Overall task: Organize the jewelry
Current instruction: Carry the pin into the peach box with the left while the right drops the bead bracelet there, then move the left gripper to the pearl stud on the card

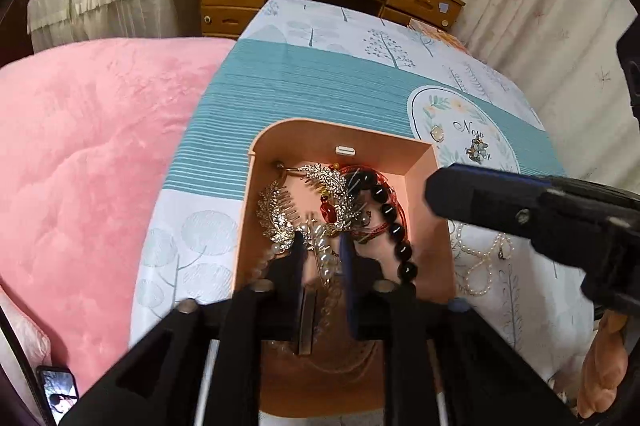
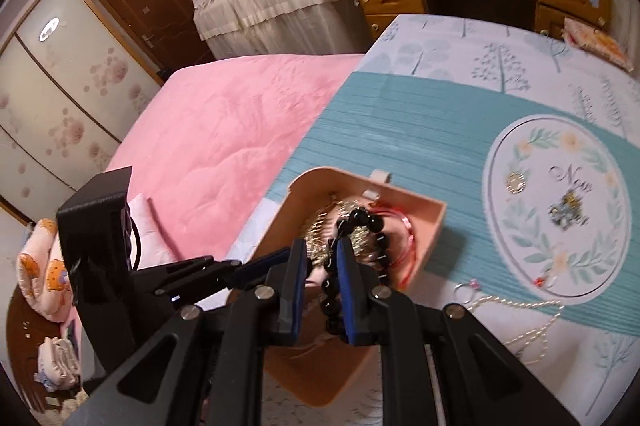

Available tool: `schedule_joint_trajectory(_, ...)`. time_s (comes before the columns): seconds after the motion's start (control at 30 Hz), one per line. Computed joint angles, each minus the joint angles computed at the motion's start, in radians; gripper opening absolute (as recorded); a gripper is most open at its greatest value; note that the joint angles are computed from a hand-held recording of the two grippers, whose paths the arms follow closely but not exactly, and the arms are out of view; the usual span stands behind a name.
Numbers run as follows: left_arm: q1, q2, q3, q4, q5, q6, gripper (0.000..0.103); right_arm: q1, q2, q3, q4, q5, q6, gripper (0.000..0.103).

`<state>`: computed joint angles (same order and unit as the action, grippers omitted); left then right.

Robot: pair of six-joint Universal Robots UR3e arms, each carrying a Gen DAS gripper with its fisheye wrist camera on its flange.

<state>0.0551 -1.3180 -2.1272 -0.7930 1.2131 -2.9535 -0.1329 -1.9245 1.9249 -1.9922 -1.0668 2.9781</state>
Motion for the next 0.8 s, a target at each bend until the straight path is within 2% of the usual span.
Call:
schedule_joint_trajectory(0.07,0.005,0.018,-0.006,-0.006,-0.004,0.005,0.035,0.002,-0.022,0.019,-0.018,0.001,0.012,0.016)
schedule_joint_trajectory(0.13,0.010,0.039,-0.016,-0.011,-0.005,0.009,0.055,0.003,-0.044,0.035,-0.036,-0.005,0.018,0.016)
schedule_joint_trajectory(0.3,-0.011,0.077,-0.027,-0.001,0.029,0.005,0.070,0.017,-0.142,0.112,-0.116,-0.057,0.028,0.016)
schedule_joint_trajectory(0.53,-0.034,0.100,-0.016,-0.020,0.053,-0.010,0.074,-0.044,-0.283,0.204,-0.117,-0.080,-0.014,0.016)
schedule_joint_trajectory(0.7,-0.043,0.115,-0.020,-0.019,0.061,-0.027,0.082,-0.137,-0.379,0.258,-0.032,-0.048,-0.090,0.016)
schedule_joint_trajectory(0.8,-0.058,0.116,-0.017,-0.022,0.069,-0.032,0.083,-0.197,-0.437,0.293,0.015,-0.032,-0.140,0.016)
